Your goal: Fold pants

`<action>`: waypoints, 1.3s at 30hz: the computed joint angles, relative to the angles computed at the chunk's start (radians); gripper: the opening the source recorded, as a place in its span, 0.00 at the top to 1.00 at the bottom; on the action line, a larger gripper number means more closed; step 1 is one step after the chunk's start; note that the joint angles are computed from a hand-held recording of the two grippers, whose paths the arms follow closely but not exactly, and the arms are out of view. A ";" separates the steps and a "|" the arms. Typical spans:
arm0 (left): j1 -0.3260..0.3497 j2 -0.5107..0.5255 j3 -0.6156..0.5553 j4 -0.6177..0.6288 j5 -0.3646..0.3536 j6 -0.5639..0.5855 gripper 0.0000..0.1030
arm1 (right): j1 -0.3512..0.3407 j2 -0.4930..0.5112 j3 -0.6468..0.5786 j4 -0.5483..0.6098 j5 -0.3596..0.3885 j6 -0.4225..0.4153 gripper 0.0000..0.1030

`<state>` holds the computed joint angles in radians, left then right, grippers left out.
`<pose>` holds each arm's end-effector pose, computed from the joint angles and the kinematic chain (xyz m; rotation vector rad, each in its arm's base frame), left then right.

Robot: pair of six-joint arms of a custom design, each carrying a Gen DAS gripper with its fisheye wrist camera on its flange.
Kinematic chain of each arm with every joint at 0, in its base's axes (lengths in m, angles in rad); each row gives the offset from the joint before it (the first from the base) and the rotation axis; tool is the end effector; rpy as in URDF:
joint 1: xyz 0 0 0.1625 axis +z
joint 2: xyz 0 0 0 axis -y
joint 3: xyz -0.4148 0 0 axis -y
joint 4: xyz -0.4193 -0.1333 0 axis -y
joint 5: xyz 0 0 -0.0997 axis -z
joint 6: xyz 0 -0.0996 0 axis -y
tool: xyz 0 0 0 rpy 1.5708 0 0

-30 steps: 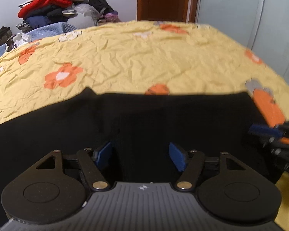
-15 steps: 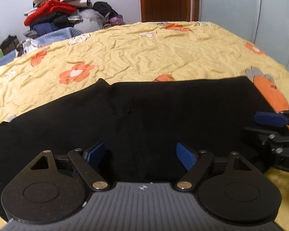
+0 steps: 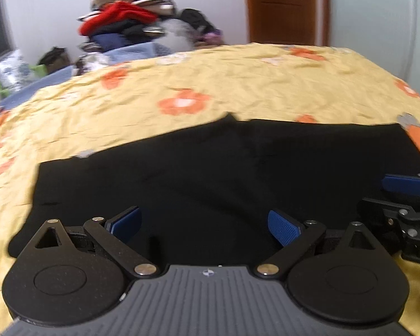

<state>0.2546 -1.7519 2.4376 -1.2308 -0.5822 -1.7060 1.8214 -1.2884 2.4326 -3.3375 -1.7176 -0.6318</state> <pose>-0.1919 -0.2737 0.1914 0.1968 1.9670 -0.9541 0.2210 -0.3847 0.1572 1.1212 -2.5273 0.8346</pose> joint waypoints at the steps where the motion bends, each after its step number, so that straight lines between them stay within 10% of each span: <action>1: -0.006 -0.014 -0.004 0.049 -0.008 -0.036 0.04 | 0.013 0.018 -0.006 -0.007 0.005 -0.001 0.49; 13: -0.187 -0.208 -0.106 0.831 -0.284 -0.570 0.04 | 0.085 0.139 -0.048 -0.053 -0.033 -0.005 0.49; 22: -0.288 -0.266 -0.206 1.288 -0.583 -0.668 0.04 | 0.075 0.143 -0.039 -0.082 -0.046 -0.020 0.38; 27: -0.316 -0.331 -0.229 1.139 -0.445 -0.643 0.03 | 0.098 0.155 -0.035 -0.122 -0.050 -0.040 0.38; 32: -0.156 -0.395 -0.122 0.769 -0.188 -0.384 0.03 | 0.121 0.171 -0.048 -0.110 -0.087 -0.036 0.38; 36: -0.029 -0.243 -0.069 0.728 -0.181 -0.304 0.08 | 0.144 0.154 -0.044 -0.109 -0.045 -0.016 0.38; 39: -0.109 -0.290 -0.044 0.844 -0.256 -0.388 0.05 | 0.181 0.166 -0.059 -0.056 -0.020 -0.038 0.37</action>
<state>0.1461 -2.0420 2.3938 -0.3867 -0.8377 -2.0937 2.0028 -1.1223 2.3733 -3.3932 -1.7381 -0.6696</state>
